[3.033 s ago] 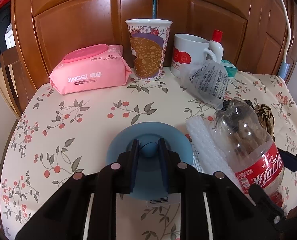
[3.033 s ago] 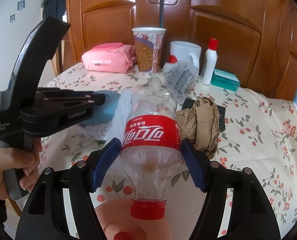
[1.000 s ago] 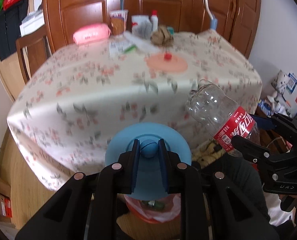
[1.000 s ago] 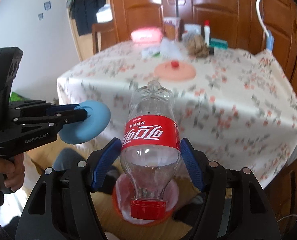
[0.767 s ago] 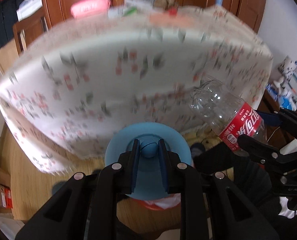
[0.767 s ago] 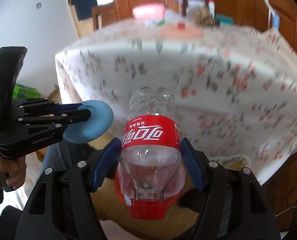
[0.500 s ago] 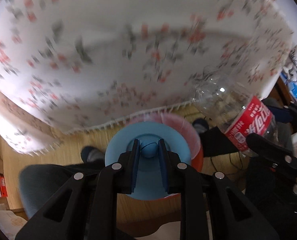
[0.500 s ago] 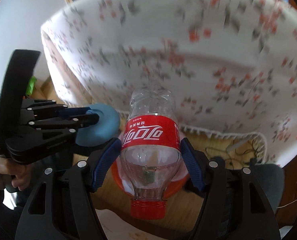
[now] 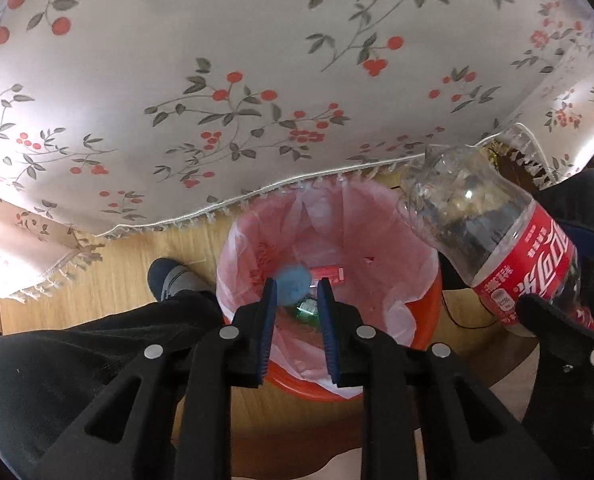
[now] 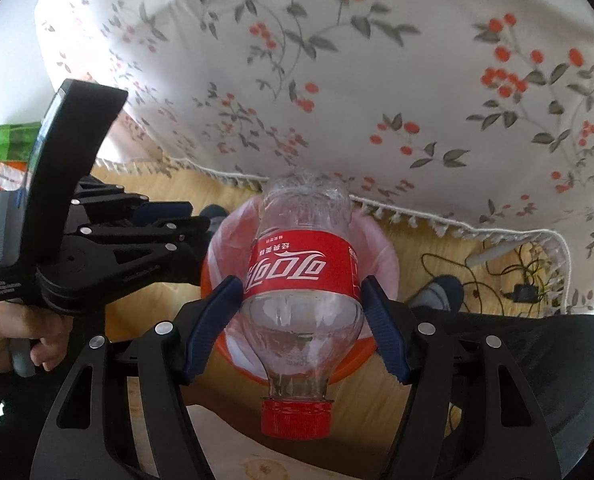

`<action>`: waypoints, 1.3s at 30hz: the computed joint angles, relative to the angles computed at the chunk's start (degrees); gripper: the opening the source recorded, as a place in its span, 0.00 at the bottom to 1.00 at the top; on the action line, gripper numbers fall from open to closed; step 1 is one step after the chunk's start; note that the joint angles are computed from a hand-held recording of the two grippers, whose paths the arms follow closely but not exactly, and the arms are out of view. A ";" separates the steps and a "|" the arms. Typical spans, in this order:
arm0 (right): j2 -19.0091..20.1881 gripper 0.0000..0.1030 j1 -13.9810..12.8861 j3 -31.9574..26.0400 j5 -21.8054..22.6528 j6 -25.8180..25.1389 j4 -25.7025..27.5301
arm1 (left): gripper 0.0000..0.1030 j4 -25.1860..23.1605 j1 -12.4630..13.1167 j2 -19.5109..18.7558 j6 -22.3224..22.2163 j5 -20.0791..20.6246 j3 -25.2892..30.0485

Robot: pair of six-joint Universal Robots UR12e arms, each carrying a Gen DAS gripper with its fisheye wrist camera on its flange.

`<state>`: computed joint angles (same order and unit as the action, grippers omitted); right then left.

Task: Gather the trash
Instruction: 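Carry lid and bottle down over the trash bin and open both tools, then raise both tools back toward the table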

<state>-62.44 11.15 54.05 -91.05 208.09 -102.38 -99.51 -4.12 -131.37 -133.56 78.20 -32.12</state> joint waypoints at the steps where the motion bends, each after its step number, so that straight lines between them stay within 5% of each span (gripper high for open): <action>1: 0.30 0.64 -0.04 -0.22 0.35 -0.14 0.28 | 0.20 0.32 -0.03 0.05 -0.39 0.57 0.00; 18: 6.81 0.66 -0.28 -4.89 6.13 -3.76 5.05 | 0.39 -0.17 1.11 -3.96 -6.70 3.84 7.44; 23: 6.43 0.83 -0.19 -3.37 5.31 -4.10 2.14 | 0.44 0.57 1.12 -3.72 -6.82 3.83 6.93; 29: 4.80 0.93 0.83 -1.76 -0.83 -4.66 -1.53 | 0.57 2.45 1.17 -2.89 -6.79 3.53 6.18; 37: -0.54 0.94 2.08 -0.22 -11.32 -5.38 -6.06 | 0.78 12.32 2.77 2.64 -6.97 -5.11 1.92; 39: -1.70 0.94 2.18 -0.49 -13.08 -5.21 -7.21 | 0.79 10.53 3.08 1.94 -5.74 -7.42 5.70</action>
<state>-64.14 13.33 53.56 -104.13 202.88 -109.59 -88.98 -1.04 -129.43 -139.30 70.78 -26.42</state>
